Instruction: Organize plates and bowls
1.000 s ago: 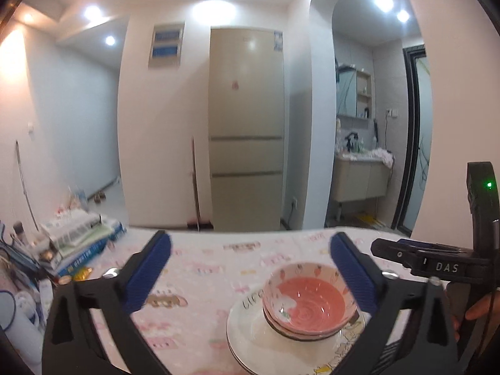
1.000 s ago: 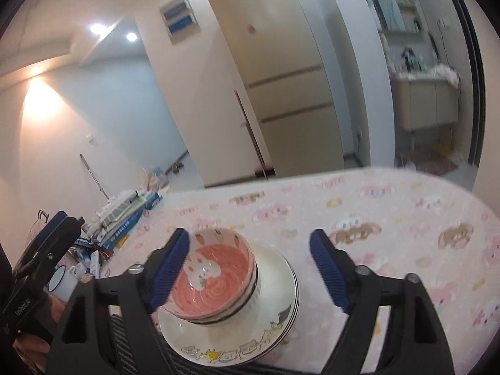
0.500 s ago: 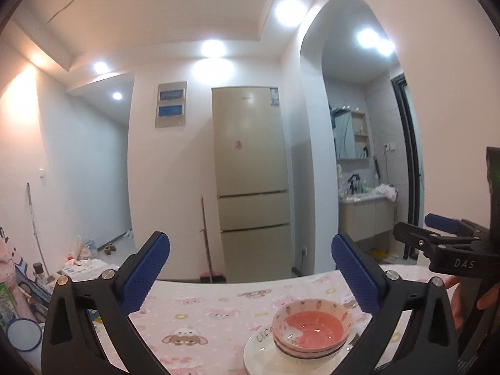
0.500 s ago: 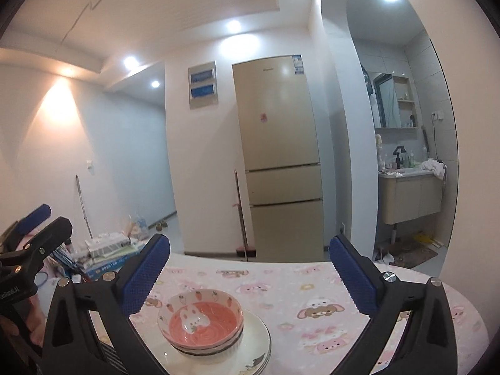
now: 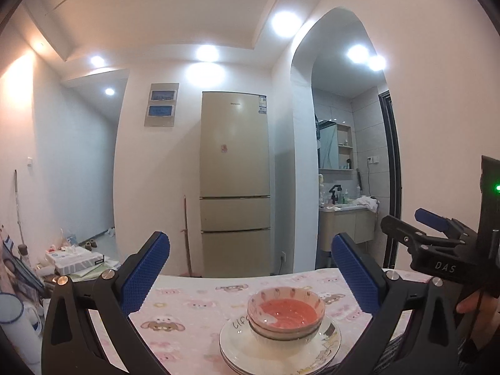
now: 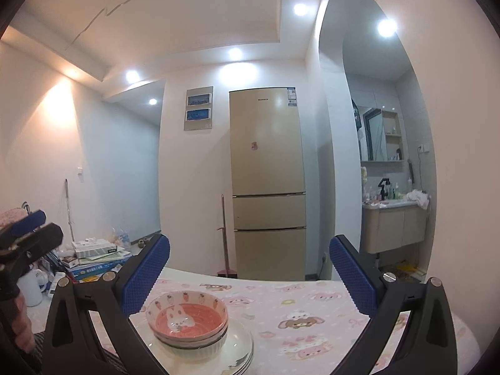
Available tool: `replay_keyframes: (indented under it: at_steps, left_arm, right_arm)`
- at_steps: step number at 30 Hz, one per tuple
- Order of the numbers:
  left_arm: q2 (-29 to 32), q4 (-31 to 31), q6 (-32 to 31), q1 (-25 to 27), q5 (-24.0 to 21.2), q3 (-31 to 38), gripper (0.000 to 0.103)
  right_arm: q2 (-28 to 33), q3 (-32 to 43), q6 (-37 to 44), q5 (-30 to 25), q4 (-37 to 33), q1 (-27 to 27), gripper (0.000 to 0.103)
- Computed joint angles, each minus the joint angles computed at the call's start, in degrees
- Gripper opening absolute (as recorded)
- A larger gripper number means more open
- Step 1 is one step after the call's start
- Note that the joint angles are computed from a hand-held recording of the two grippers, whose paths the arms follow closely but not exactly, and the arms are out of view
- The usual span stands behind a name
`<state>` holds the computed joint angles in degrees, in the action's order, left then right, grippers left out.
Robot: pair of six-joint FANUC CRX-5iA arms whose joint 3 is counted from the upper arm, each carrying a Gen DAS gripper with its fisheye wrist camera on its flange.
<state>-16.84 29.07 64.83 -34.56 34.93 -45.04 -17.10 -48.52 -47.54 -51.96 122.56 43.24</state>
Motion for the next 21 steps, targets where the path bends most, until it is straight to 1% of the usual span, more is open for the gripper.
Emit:
replay_keyframes:
  at_steps: [2,4,5,7,9,12,15,18,20,21]
  left_arm:
    - [0.9,1.54,-1.61,-1.14,2.52,-0.73,0.103]
    - [1.38,0.95,-1.36,-1.05,2.98,-0.93,0.103]
    - [1.41,-1.18,0.6,-0.11,2.5,-0.87,0.103]
    - [0.74,-3.51,3.5,1.06,2.16,-1.52,0.103]
    - [0.43,-4.87,5.43,2.04,0.95,-1.7,0.103]
    - [0.68,-3.53,4.92,1.85,1.54,-2.66,0.103]
    - [1.35,-2.73,4.66,1.78,1.81,-2.96,0.103]
    - [2.28,-1.36,4.11,1.2,3.1,-3.56,0.103]
    - [2.95,1.69,2.95,-0.14,3.94,-4.06,0.103]
    - [3.05,1.71,3.31,-0.27,4.23,-4.36,0.103]
  right_arm:
    - [0.1,-0.56,-0.36,0.49,0.34,-0.03,0.103]
    - [1.1,-0.85,0.65,-1.13,-0.15,0.73,0.103]
    - [1.87,-0.91,1.45,-2.59,-1.09,1.53,0.103]
    - [3.05,-0.87,2.19,-4.26,-2.85,2.76,0.103]
    - [3.63,-1.01,2.32,-3.94,-3.27,3.16,0.103]
    - [3.79,-1.32,0.95,-2.73,-2.71,2.46,0.103]
    - [3.47,-2.06,-1.98,-1.08,-0.4,0.68,0.103]
    - [3.73,-2.49,-2.83,-0.82,0.49,-0.03,0.103]
    - [4.05,-2.68,-2.86,-0.79,0.62,-0.09,0.103]
    - [4.19,-2.85,-2.86,-0.76,0.78,-0.14,0.103]
